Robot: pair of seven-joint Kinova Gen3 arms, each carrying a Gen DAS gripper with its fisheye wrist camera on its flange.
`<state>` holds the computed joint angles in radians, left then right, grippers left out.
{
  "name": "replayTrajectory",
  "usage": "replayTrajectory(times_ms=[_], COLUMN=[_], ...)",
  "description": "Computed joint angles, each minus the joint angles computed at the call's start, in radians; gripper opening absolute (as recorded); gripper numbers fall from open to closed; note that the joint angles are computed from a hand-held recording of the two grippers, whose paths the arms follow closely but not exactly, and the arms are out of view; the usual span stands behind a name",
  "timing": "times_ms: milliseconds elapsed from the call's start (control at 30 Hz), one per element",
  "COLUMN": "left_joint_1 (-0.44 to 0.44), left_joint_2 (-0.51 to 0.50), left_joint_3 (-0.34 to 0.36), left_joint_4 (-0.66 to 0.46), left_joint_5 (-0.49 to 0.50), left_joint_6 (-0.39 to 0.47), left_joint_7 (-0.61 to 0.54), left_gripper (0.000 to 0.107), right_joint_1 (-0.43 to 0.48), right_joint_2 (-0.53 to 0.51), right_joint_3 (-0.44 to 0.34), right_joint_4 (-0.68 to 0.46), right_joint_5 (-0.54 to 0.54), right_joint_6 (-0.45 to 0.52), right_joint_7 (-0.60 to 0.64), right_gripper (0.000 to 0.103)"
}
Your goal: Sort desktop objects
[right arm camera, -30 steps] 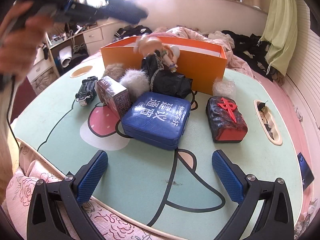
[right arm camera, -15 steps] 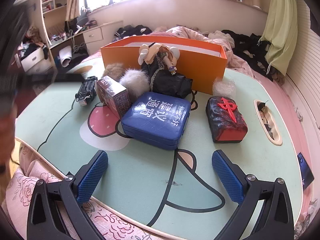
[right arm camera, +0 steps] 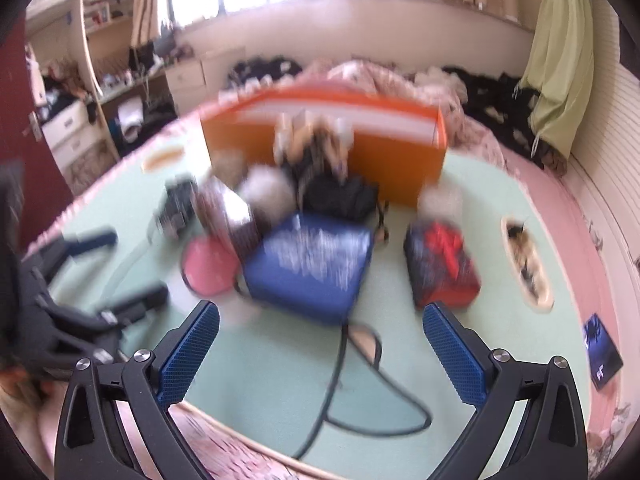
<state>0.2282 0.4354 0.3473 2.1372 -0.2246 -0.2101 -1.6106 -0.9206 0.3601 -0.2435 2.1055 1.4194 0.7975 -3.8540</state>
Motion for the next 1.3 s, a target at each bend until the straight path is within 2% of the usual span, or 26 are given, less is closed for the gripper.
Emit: replayTrajectory(times_ms=[67,133,233,333,467,533,600,667,767,867,967,1033,1133,1200,1233,1267,1300], left_joint_1=[0.017,0.016,0.009,-0.001,0.000,0.004,0.001,0.001,0.002,0.002,0.002,0.003,0.003,0.003,0.004,0.005,0.006], left_joint_2=[0.001,0.002,0.003,0.005,0.004,0.003,0.004,0.003,0.003,0.003,0.003,0.003,0.002,0.002,0.002,0.002,0.002], left_joint_3=[-0.018,-0.017,-0.013,-0.007,-0.006,-0.009,-0.008,-0.009,-0.010,-0.011,-0.011,-0.011,-0.012,-0.012,-0.012,-0.013,-0.013], left_joint_4=[0.007,0.006,0.013,0.018,0.017,0.020,0.020,0.020,0.021,0.021,0.021,0.021,0.021,0.021,0.022,0.022,0.022], left_joint_5=[0.009,0.007,0.000,-0.012,-0.019,-0.020,-0.025,-0.028,-0.030,-0.032,-0.034,-0.035,-0.035,-0.036,-0.036,-0.035,-0.034], left_joint_6=[-0.016,-0.016,-0.028,-0.038,-0.043,-0.048,-0.049,-0.049,-0.049,-0.049,-0.051,-0.051,-0.051,-0.050,-0.052,-0.052,-0.051], left_joint_7=[-0.005,-0.004,-0.001,0.003,0.010,0.012,0.016,0.018,0.021,0.022,0.024,0.025,0.025,0.026,0.026,0.026,0.027], left_gripper=[0.103,0.103,0.103,0.103,0.103,0.103,0.103,0.103,0.103,0.103,0.103,0.103,0.103,0.103,0.103,0.103,0.103], right_joint_1=[0.024,0.074,0.207,0.316,0.350,0.336,0.336,0.295,0.168,0.053,0.043,0.064,0.124,0.183,0.184,0.174,0.174], right_joint_2=[-0.029,-0.024,0.022,0.065,0.091,0.073,0.049,0.015,-0.059,-0.132,-0.166,-0.158,-0.104,-0.076,-0.079,-0.084,-0.094], right_joint_3=[0.016,0.010,-0.073,-0.111,-0.067,-0.023,-0.017,0.025,0.162,0.248,0.211,0.183,0.143,0.119,0.126,0.137,0.130], right_joint_4=[-0.022,-0.078,-0.184,-0.273,-0.312,-0.282,-0.238,-0.194,-0.130,-0.075,-0.035,-0.032,-0.051,-0.048,-0.040,-0.029,-0.018], right_joint_5=[0.019,-0.001,-0.079,-0.196,-0.323,-0.326,-0.266,-0.198,-0.093,0.028,0.098,0.065,-0.015,-0.008,0.020,0.047,0.076], right_joint_6=[-0.019,-0.024,-0.025,-0.070,-0.165,-0.231,-0.277,-0.306,-0.352,-0.324,-0.294,-0.303,-0.346,-0.411,-0.425,-0.425,-0.413], right_joint_7=[0.012,0.083,0.205,0.327,0.426,0.405,0.335,0.253,0.131,0.009,-0.063,-0.029,0.048,0.020,-0.019,-0.059,-0.100], right_gripper=[0.101,0.096,0.086,0.078,0.051,0.048,0.045,0.044,0.044,0.044,0.044,0.044,0.044,0.046,0.047,0.052,0.064])
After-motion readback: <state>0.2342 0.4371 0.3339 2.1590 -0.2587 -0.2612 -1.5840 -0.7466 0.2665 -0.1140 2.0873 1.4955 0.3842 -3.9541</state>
